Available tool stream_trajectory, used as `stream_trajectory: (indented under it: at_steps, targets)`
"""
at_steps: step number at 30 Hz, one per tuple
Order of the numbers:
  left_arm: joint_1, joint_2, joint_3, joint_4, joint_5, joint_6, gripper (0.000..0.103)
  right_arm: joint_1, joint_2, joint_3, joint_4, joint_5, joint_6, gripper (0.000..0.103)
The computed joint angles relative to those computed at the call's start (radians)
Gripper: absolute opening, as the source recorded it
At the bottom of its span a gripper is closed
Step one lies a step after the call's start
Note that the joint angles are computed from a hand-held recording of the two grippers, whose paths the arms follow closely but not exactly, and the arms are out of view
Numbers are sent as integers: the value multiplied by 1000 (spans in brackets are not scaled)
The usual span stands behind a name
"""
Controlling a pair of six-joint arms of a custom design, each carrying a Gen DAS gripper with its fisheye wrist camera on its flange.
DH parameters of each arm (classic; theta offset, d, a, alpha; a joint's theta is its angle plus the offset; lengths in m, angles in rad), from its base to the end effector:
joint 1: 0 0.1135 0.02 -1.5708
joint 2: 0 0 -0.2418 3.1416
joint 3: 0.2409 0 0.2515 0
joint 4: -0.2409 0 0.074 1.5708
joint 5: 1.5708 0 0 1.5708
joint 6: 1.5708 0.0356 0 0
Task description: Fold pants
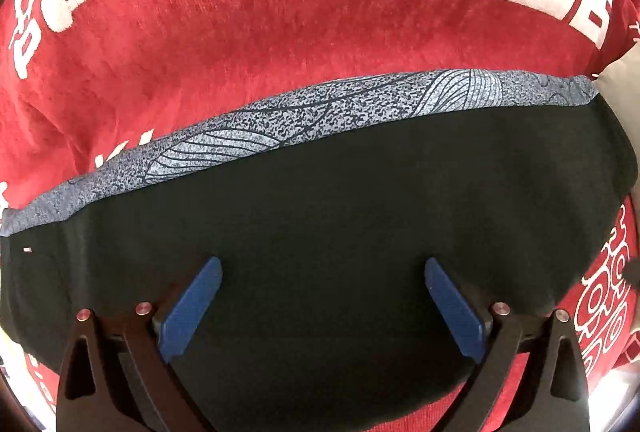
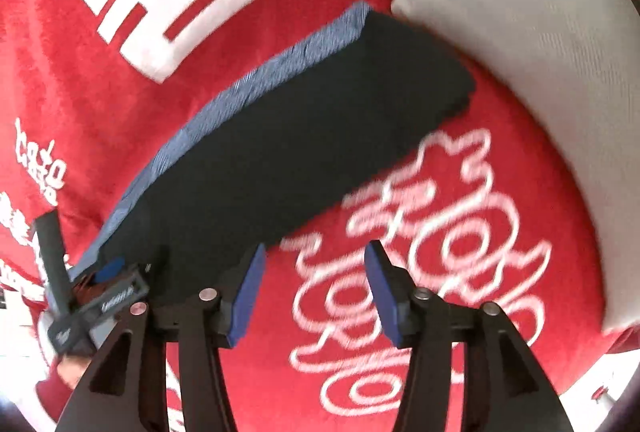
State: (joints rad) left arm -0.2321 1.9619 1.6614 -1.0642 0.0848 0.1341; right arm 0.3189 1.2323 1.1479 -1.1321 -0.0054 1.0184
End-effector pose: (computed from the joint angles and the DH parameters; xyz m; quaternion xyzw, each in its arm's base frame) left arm 0.3746 -0.0916 0.2149 0.1852 0.9764 -0.0472 0.1006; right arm 0.2147 0.0711 0.2780 0.3369 0.9249 0.1113 0.1366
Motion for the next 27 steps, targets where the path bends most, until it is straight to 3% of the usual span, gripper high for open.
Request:
stream_trajectory:
  at_steps: [8,13,17,21,27]
  targets:
    - [4,18,8,9,-5,7,102,60,-148,-130,28,-49,146,57]
    - [-5,1,2,4,-12,0,102,51,-179,-173,75,-64,160,61]
    - [-1,8,-2,10,-6,-1,102,21,-262,-209,60,-98,173,64]
    - [1,20,12,-7,4,-1,102,18,-383,-255,46,-110,220,73]
    - [-6,63,83,-67,-6,-4,102,35,-538,-335,60,-90,342,75]
